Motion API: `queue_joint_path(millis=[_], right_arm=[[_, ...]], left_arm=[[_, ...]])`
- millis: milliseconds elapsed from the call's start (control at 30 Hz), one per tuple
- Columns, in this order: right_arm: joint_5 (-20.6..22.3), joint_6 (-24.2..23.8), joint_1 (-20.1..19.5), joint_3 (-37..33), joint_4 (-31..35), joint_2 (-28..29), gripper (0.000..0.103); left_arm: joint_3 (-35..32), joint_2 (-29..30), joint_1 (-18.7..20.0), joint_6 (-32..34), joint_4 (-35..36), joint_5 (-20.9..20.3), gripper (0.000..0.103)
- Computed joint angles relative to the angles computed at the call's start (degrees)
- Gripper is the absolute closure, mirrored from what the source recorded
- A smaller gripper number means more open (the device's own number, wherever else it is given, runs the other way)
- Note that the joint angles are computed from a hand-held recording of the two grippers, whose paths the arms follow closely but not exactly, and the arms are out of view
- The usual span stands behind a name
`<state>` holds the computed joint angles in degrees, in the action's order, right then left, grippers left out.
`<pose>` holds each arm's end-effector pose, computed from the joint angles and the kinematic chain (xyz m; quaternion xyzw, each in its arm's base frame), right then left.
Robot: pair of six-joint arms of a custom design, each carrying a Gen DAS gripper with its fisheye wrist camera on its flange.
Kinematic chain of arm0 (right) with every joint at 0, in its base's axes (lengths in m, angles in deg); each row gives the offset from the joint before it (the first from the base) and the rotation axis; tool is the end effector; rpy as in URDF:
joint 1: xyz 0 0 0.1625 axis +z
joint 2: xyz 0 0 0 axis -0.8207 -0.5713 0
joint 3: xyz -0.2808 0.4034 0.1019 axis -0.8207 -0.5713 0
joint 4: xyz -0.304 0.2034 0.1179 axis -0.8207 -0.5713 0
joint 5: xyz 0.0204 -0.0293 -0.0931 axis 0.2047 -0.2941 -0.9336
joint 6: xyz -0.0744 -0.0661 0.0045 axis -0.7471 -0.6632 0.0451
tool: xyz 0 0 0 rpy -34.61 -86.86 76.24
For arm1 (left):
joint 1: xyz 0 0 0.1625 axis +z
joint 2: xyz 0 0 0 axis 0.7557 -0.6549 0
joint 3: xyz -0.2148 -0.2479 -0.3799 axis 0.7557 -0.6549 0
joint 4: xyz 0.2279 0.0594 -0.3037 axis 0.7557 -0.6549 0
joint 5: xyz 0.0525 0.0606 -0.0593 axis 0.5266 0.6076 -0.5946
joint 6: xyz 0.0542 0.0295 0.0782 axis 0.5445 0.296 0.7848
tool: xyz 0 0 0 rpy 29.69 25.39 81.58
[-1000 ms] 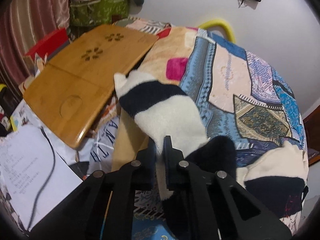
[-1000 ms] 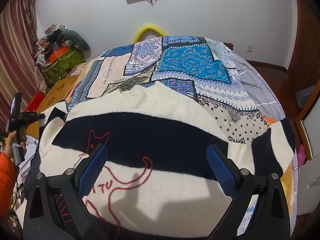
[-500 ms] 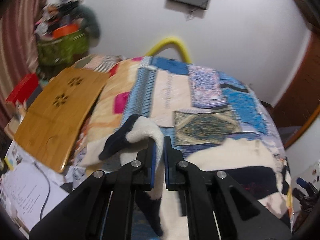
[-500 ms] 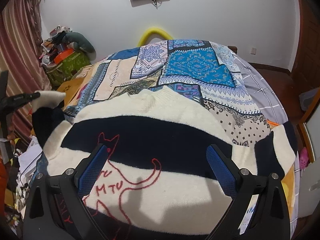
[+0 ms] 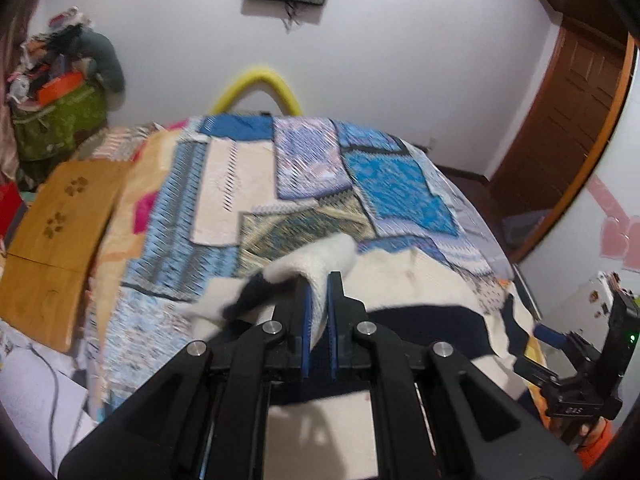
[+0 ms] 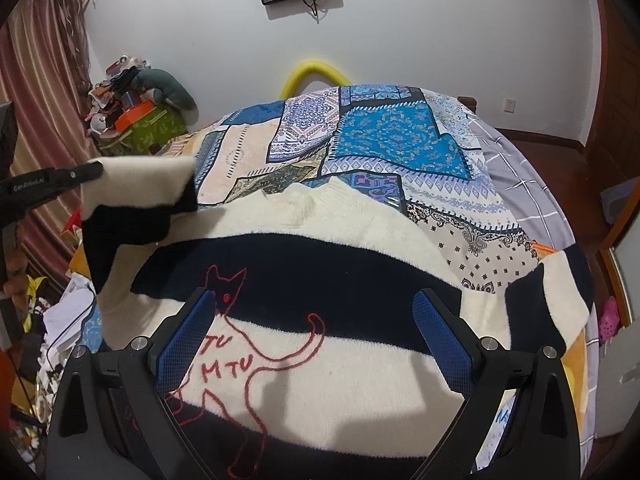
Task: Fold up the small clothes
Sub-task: 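Fold the held sleeve across the sweater body with the left gripper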
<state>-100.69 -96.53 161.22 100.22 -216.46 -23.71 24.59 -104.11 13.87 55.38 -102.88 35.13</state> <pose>0.3023 -0.6791 0.1151 0.3037 -0.9078 0.2335 0.1708 -0.1209 -0.6922 0.3375 0.0343 0.8722 -0.3973 0.2832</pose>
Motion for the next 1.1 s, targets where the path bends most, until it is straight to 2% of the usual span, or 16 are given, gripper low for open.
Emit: queue_joint_path(millis=[200,367,433,500,567,667,833,1033,1100], right_arm=[[0.12,0.04,0.08,0.26,0.46,-0.05,0.005],[-0.15,0.04,0.1,0.33,1.04,-0.07,0.005],[-0.21,0.14,0.13,0.28,1.28,-0.03,0.005],[-0.48,0.15,0.34,0.1,1.55,0.14,0.005],[-0.67,-0.1,0.56,-0.06,1.75,0.25,0.005],[-0.81,-1.12,1.02,-0.24,1.66,0.39,0.005],[-1.1,-2.01,1.99,-0.86,0.67,1.0,0.005],[-0.11,-2.51,3.52,-3.92,4.07,2.01,0.005],[-0.54,-3.11,4.27,-5.05,4.34,2.86,0.005]], left_arm=[[-0.14,2.6,0.01,-1.56,5.4,-1.74,0.097],[0.67,4.58,-0.35,-1.04,7.24,0.07,0.096],[0.67,4.73,-0.08,-2.3,8.53,-0.63,0.094],[0.73,4.54,0.22,-3.73,9.34,-1.34,0.085],[0.96,4.04,0.53,-4.79,9.43,-1.63,0.065],[2.05,2.73,0.63,-6.29,7.5,-1.52,0.05],[2.92,0.87,0.54,-4.75,6.85,0.94,0.046],[5.08,-1.88,1.37,-3.77,6.12,7.88,0.034],[6.2,-2.73,2.2,-3.92,5.57,10.52,0.033]])
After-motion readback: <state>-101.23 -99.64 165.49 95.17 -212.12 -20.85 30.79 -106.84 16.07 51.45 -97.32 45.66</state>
